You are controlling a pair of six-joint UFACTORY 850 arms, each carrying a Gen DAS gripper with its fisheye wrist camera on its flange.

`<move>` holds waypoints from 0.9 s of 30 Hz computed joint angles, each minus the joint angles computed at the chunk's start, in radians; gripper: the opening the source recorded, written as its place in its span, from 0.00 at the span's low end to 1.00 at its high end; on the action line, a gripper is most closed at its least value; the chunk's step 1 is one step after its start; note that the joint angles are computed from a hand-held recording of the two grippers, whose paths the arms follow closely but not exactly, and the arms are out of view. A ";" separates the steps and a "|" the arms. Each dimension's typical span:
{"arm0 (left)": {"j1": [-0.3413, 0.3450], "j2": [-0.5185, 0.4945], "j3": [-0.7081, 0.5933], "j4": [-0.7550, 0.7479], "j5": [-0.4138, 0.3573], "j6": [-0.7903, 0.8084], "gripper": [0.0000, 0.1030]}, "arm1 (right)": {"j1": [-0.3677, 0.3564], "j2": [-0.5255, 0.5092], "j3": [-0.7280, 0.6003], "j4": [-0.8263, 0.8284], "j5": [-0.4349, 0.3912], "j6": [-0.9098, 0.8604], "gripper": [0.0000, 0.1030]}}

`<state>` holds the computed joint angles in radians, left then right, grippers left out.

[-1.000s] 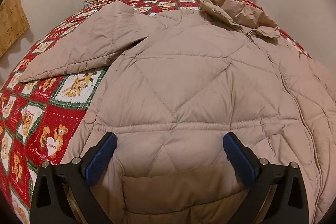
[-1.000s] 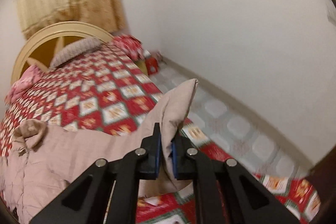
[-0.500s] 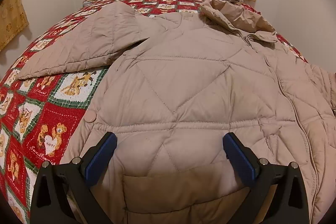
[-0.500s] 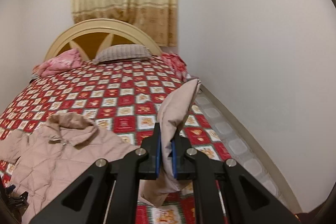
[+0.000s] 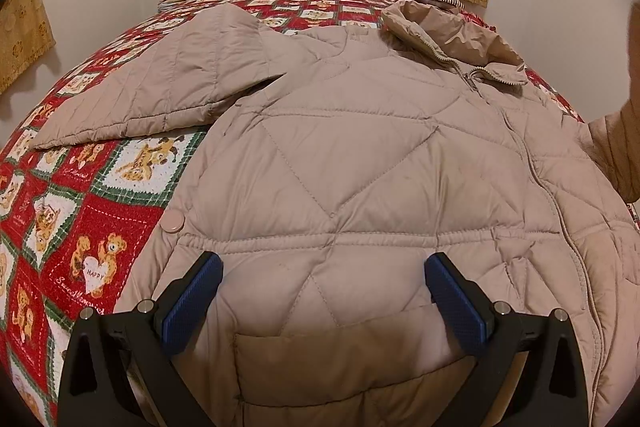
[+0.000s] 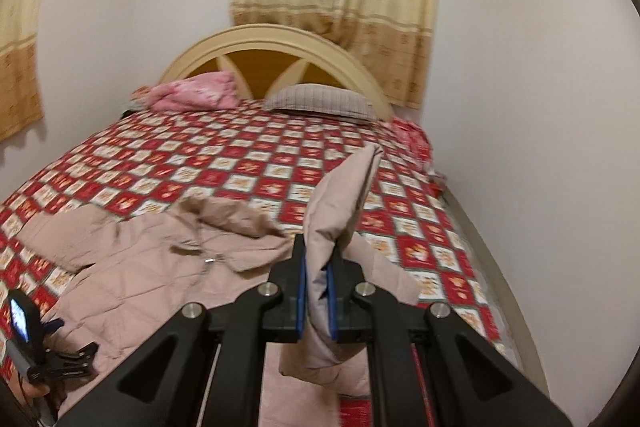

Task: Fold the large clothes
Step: 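Fold the held sleeve across the jacket front, then open the right tool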

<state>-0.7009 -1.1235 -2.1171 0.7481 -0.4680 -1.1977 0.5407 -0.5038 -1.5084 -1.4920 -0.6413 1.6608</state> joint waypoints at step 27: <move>0.007 0.033 0.062 0.056 0.060 -0.084 0.99 | 0.068 -0.497 -0.493 0.641 0.221 -0.631 0.10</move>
<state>-0.6942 -1.0906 -2.0548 0.8037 -0.4085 -1.2821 0.6087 -1.0013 -2.0011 -0.8506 -0.4201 1.0301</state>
